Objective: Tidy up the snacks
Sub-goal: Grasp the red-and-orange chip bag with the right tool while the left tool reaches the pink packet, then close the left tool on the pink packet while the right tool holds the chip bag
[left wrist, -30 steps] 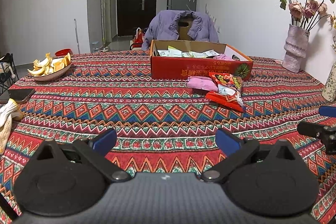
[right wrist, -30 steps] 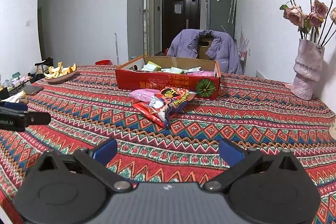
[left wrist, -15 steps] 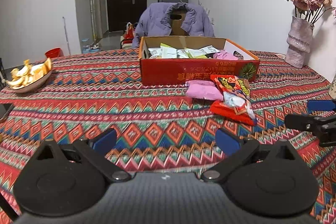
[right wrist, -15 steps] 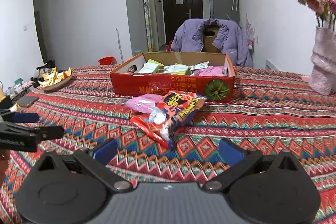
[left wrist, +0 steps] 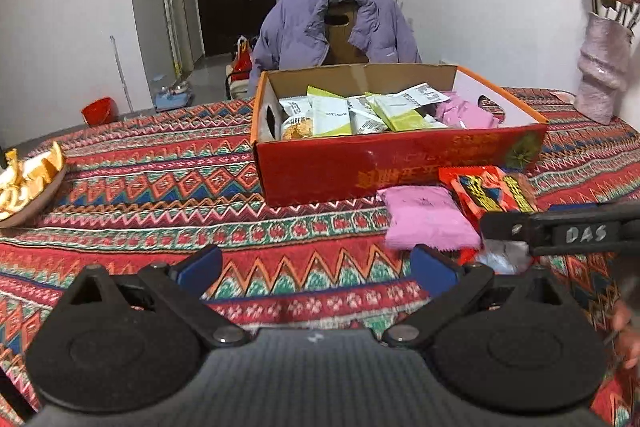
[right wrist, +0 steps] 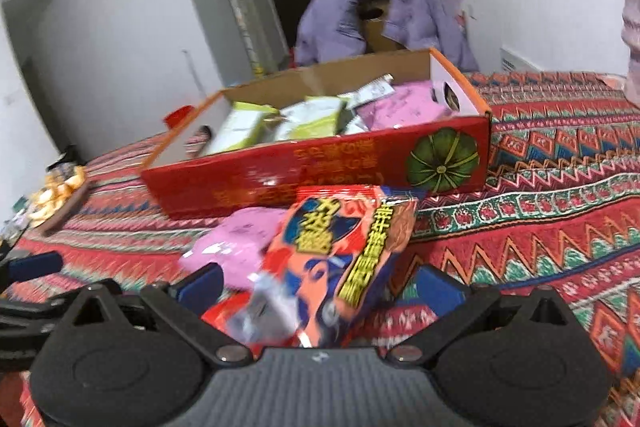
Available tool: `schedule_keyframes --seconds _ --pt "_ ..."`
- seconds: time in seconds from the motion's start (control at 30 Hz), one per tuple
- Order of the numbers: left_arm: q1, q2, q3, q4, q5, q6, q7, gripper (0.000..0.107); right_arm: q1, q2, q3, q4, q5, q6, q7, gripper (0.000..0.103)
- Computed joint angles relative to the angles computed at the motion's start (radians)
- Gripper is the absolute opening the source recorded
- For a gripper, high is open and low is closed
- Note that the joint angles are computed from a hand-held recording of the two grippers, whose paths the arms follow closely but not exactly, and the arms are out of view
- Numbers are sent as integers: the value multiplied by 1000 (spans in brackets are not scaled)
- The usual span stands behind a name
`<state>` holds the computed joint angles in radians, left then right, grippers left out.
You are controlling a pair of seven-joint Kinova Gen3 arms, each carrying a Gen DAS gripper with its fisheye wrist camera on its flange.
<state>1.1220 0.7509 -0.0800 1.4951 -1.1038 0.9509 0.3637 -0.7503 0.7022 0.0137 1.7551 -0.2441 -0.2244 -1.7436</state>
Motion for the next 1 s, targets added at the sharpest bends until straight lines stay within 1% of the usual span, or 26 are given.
schedule_keyframes --seconds 0.03,0.1,0.13,0.2,0.23,0.27,0.33,0.4,0.43,0.5,0.57,0.6,0.63,0.7,0.73,0.77,0.8,0.83,0.87,0.9,0.93,0.97,1.0 --pt "-12 3 2 -6 1 -10 -9 102 -8 12 11 -14 -2 2 1 102" --pt "-29 12 1 -20 -1 -30 -33 102 -43 28 56 -33 -31 21 22 99" --pt "-34 17 0 -26 -2 -42 -44 102 -36 30 53 -28 -25 11 26 98" --pt "-42 23 -7 -33 -3 -71 -53 102 20 25 7 -17 27 7 8 97" --pt "-45 28 -11 -38 -3 -88 -54 102 37 18 0 -9 41 8 8 95" --pt "-46 32 -19 -40 -11 -113 -49 102 38 11 11 1 39 8 24 95" --pt "-49 45 -31 -56 -19 -154 -59 102 4 1 69 3 22 32 58 94" --pt "-50 55 -55 -63 -31 -217 -47 102 -20 -10 113 6 24 59 85 94" --pt "-63 63 -50 -80 -22 -236 -57 102 -37 -13 139 9 20 65 96 94" --pt "-76 83 -52 -122 12 -261 -99 102 -85 -12 202 10 4 82 113 94" --pt "-76 119 -63 -182 44 -250 -146 102 -119 -2 245 5 -6 98 122 93" --pt "-78 139 -65 -218 66 -232 -179 102 -121 3 249 3 -17 98 130 88" --pt "-78 163 -72 -255 82 -217 -207 102 -108 6 236 2 -12 96 129 88" --pt "-84 191 -80 -302 120 -209 -250 101 -48 4 171 7 19 80 108 88" --pt "-89 198 -80 -309 121 -221 -252 99 -36 5 157 12 21 65 105 87" --pt "-82 211 -93 -326 137 -216 -261 93 -40 7 162 19 7 51 117 86" --pt "-77 230 -108 -356 170 -195 -283 83 -49 11 173 17 4 51 113 86" --pt "-78 244 -116 -382 207 -177 -306 79 -48 14 172 19 -3 43 113 85" --pt "-89 247 -107 -392 229 -175 -314 78 -47 15 168 22 -8 29 113 84" --pt "-89 245 -116 -386 245 -190 -305 78 -45 17 165 25 -11 19 118 83" --pt "-74 246 -142 -375 250 -205 -281 77 -47 20 165 26 -15 11 124 83" --pt "-61 249 -161 -371 251 -206 -271 73 -40 23 154 27 -14 3 130 82" --pt "-52 253 -174 -371 256 -200 -262 66 -22 24 132 29 -9 -7 133 77"
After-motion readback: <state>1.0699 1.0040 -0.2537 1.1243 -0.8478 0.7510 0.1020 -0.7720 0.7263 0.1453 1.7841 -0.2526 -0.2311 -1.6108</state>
